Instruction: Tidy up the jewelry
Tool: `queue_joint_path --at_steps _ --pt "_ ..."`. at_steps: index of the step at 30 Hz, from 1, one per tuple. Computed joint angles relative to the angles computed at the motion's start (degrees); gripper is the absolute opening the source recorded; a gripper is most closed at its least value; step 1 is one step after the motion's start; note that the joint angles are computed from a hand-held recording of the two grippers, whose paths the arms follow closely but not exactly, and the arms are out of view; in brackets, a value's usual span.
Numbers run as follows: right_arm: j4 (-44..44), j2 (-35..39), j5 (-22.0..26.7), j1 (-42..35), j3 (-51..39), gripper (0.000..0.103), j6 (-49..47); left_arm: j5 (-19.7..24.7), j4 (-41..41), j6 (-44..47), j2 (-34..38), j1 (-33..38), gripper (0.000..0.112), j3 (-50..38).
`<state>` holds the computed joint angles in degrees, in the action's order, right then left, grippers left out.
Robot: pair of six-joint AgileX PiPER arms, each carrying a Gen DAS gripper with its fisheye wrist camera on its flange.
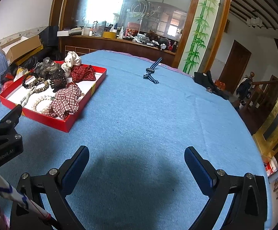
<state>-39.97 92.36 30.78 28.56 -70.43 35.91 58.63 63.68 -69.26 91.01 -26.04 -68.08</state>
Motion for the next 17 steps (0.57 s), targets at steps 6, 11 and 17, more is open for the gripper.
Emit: queue_joint_path --at_steps 6,11,17 --pt "-1.21 -2.09 0.07 0.33 1.73 0.101 1.50 0.23 0.31 -0.66 -1.17 -1.02 0.103 0.99" --pt "-2.06 -4.01 -0.27 0.17 3.43 0.101 2.56 1.61 0.71 -1.05 -1.59 -2.98 0.103 0.96" --pt "1.30 -6.61 -1.51 -2.30 5.52 0.101 0.34 1.84 -1.23 0.57 -1.86 -4.66 0.103 -0.02"
